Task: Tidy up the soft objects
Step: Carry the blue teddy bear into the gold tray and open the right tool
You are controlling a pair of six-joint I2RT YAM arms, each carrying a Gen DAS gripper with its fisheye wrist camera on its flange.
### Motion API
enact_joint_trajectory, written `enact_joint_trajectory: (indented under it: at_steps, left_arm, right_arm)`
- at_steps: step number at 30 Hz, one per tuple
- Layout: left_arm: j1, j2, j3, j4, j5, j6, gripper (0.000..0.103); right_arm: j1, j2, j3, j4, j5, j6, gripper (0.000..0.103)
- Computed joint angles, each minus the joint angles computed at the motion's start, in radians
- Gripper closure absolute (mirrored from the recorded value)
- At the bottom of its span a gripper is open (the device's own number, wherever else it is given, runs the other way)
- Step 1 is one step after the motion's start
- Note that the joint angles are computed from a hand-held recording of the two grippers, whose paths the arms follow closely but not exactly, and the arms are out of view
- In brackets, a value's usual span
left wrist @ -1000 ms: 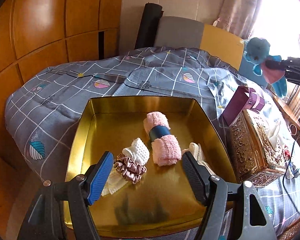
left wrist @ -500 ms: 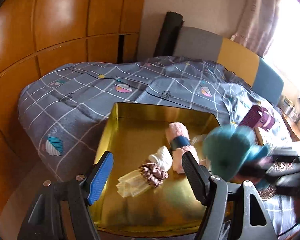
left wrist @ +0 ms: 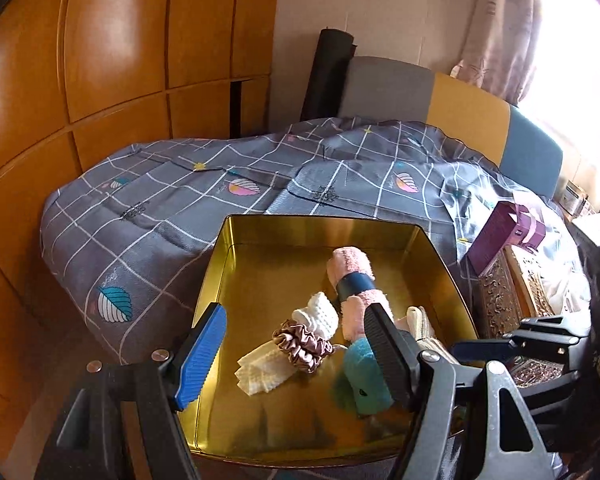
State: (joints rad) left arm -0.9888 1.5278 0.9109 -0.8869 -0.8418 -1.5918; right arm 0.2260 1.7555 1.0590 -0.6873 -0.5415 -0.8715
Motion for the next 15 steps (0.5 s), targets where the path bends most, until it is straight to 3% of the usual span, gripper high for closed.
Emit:
enact_joint_trajectory:
  at_steps: [12, 15]
  left_arm:
    - [-0.026, 0.041, 0.063, -0.017, -0.012, 0.039, 0.031]
    - [-0.033, 0.056, 0.086, -0.025, -0.019, 0.051, 0.031]
  right_arm:
    - [-0.175, -0.107, 0.006, 0.005, -0.096, 0.005, 0.056]
    - [-0.240, -0.126, 0.019, 0.013, -0.131, 0.004, 0.049]
